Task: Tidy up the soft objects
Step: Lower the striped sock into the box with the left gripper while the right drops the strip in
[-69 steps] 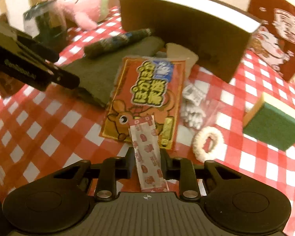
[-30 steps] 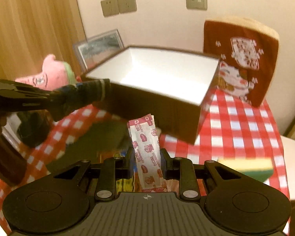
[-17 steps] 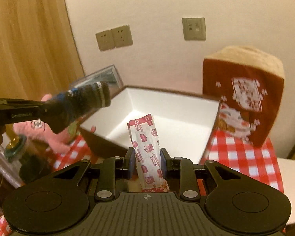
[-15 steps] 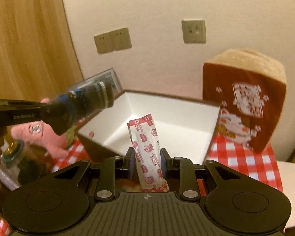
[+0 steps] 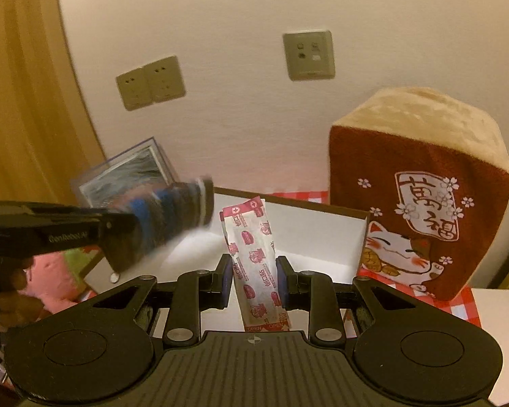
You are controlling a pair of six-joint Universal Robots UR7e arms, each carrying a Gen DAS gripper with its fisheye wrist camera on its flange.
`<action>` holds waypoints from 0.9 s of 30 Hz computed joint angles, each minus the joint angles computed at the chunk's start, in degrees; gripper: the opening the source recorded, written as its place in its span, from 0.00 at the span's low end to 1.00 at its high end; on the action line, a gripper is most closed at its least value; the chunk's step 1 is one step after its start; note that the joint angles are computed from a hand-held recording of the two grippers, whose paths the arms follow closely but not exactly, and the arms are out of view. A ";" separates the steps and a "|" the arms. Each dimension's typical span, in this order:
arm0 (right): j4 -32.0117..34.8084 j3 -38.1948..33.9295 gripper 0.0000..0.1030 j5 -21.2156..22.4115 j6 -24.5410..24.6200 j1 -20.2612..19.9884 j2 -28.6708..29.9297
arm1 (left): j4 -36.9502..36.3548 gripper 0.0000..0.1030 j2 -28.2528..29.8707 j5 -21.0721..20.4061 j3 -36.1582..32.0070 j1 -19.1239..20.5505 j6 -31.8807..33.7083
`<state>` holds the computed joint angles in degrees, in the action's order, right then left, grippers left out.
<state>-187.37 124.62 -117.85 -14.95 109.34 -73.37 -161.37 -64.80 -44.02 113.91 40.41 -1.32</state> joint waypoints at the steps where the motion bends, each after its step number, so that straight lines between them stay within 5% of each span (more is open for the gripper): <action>1: 0.16 -0.21 0.26 0.04 0.19 -0.29 0.14 | 0.95 0.26 0.42 0.20 -0.37 0.31 -0.64; 12: 1.45 -1.16 0.27 1.35 1.13 -2.59 1.43 | 7.70 0.33 -0.66 -0.46 -0.51 1.85 -5.04; 14: 1.24 -1.47 0.33 2.11 0.69 -2.97 1.79 | 8.25 0.34 -1.12 -0.19 -0.22 1.67 -5.55; 16: 0.32 -1.76 0.53 2.14 0.54 -3.11 2.36 | 8.80 0.35 -1.70 -0.24 0.20 1.49 -5.91; 18: -1.35 -1.62 0.63 2.67 0.34 -3.20 2.66 | 9.35 0.37 -2.43 -0.02 0.83 1.17 -6.52; 27: -1.73 1.32 0.64 3.31 1.16 -2.39 -0.84 | 12.98 0.38 -7.96 0.56 5.20 -1.54 -11.77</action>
<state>-189.10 125.95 -114.54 -13.79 106.95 -74.22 -148.39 -72.76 -43.46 119.11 38.87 -13.09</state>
